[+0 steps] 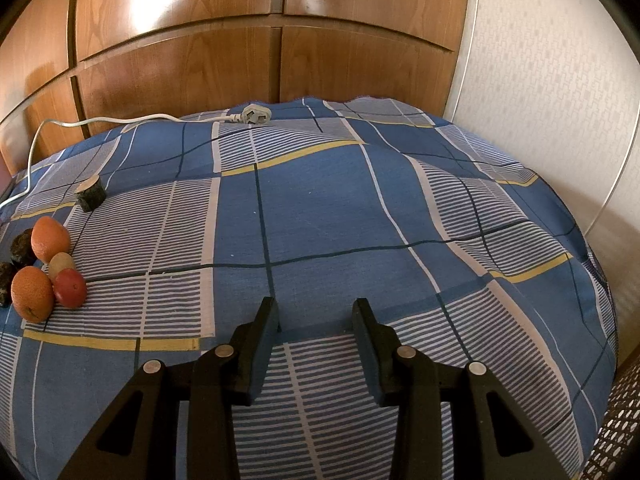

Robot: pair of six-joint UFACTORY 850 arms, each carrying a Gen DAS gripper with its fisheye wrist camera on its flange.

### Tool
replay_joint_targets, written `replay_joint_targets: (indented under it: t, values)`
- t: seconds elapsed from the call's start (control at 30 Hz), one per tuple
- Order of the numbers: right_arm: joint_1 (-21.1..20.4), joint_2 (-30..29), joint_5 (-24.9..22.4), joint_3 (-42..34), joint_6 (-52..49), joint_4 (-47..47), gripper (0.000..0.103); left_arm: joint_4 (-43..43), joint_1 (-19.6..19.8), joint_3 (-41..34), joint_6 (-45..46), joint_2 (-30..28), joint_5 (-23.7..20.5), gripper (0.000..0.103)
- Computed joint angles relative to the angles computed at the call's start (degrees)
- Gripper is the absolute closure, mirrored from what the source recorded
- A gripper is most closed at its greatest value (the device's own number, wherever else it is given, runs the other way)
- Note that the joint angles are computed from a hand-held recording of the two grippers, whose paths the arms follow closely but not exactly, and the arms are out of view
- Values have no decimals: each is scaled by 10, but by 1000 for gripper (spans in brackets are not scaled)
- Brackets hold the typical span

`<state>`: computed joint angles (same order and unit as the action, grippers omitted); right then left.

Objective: Organize fruits

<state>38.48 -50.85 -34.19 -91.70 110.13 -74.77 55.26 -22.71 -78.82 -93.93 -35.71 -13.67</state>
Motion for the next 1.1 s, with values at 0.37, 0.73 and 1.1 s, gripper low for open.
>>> replay_joint_targets:
  t: [0.37,0.73,1.1]
  values:
    - [1,-1,-3,-1,-5,3,64,77,31,101,-136,47,-61,77]
    - [3,-5,-16,-8,-24,15,64,201,-10,140,-263,68,-155,53]
    - [0,-4,-4,-6,-19,14,64,289,-74,259,-427,153,-209,49]
